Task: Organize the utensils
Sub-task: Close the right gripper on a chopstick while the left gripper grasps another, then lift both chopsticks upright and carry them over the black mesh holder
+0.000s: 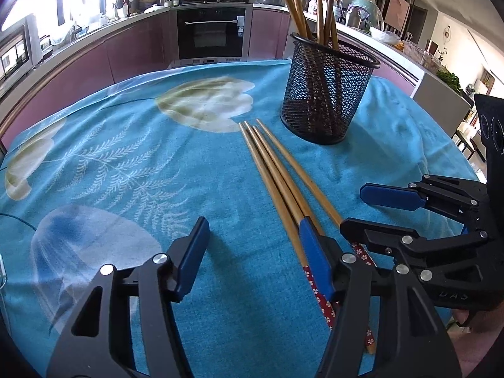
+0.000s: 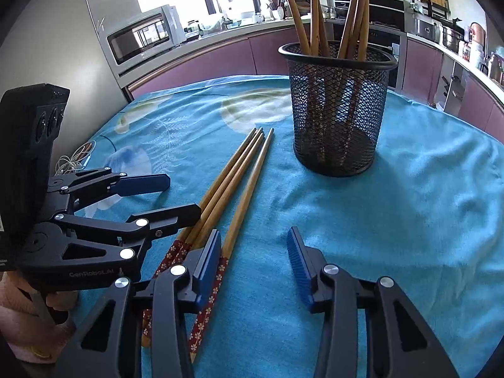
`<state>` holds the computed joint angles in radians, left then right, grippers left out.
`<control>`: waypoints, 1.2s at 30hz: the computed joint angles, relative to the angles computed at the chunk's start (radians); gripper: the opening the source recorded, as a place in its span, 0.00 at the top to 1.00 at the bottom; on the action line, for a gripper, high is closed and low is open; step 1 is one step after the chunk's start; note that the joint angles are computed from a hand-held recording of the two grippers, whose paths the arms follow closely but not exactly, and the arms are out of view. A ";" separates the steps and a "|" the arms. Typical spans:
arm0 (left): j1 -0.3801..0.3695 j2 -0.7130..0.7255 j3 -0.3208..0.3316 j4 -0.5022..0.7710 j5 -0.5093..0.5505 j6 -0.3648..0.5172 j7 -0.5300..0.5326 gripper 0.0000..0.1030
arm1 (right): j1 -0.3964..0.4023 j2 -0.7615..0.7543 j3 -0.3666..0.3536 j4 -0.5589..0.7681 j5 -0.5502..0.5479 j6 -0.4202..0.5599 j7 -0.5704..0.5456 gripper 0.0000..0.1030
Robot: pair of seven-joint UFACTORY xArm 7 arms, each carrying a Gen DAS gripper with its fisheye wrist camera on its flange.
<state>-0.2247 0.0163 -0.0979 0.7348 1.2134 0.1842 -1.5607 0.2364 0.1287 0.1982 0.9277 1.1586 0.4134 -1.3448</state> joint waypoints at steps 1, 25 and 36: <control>0.000 0.000 0.000 0.000 -0.002 0.002 0.006 0.45 | 0.000 0.001 0.000 0.000 0.000 -0.001 -0.001 0.60; -0.008 0.057 0.030 0.061 -0.116 0.016 0.139 0.77 | 0.004 0.083 0.050 0.083 -0.142 -0.073 0.114 0.81; -0.031 0.070 0.063 0.071 -0.109 -0.008 0.087 0.92 | -0.041 0.095 0.057 0.112 -0.128 0.012 0.157 0.94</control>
<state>-0.2555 0.0858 -0.0351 0.8058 1.1048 0.1764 -1.4736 0.1958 0.2236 0.2550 1.0396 1.0309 0.4257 -1.1881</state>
